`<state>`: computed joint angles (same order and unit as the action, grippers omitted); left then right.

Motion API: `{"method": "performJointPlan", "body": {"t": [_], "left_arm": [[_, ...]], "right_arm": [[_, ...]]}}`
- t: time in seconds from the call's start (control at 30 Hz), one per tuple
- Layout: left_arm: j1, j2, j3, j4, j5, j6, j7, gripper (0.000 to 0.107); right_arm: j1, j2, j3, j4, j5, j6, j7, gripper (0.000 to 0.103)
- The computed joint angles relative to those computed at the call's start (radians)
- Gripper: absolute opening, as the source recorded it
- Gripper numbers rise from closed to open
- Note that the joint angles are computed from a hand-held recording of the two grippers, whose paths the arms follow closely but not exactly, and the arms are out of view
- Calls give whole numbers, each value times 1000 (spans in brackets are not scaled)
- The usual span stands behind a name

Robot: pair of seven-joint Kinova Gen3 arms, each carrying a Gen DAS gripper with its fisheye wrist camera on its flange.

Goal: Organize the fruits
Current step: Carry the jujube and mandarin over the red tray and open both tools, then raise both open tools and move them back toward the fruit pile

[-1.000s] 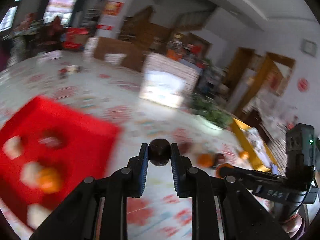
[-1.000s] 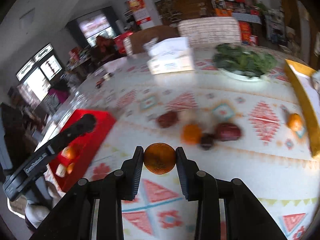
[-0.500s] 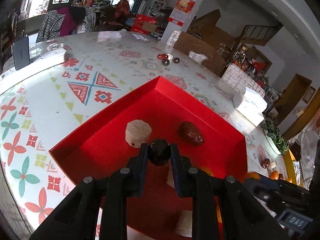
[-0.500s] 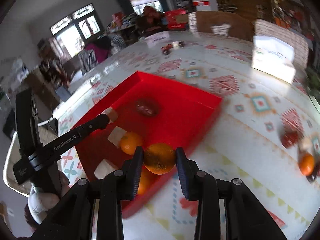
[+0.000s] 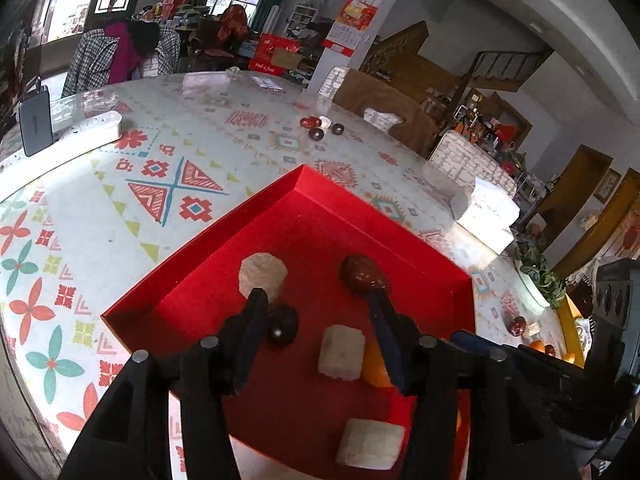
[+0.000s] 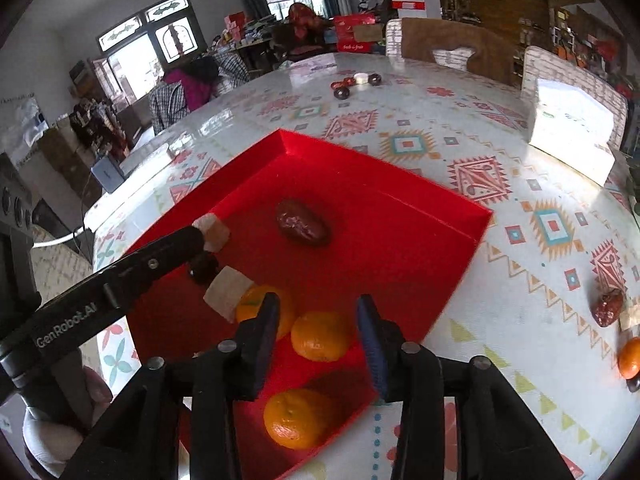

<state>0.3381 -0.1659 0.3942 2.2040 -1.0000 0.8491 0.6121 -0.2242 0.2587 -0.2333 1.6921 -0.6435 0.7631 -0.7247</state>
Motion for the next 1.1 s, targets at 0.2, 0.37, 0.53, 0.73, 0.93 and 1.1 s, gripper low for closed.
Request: {"method": "performJointPlan", "body": {"t": [0.2,0.37,0.53,0.73,0.93,1.1], "left_arm": [[90,2,4,-47,-11,94,8,54],[148,19,55,-110,-41,193,15,54],[262,65,100,-198,-94,347,30,64],[376,145,216,-318,-181,590,47,65],[637,217,167,-432,-301,834,18,73],[735,277,193,-557,-389,1013,-102,74]], "right_arm": [[103,-68,21,53,-136,47,112,44],[212,-143,119,140,-313,148,236,44],[305,-182,231,180,-395,257,268,44],[449,-222,350,213,-426,378,323,50],[598,-294,495,218,-470,505,447,57],[704,-288,571,129,-539,635,521,63]]}}
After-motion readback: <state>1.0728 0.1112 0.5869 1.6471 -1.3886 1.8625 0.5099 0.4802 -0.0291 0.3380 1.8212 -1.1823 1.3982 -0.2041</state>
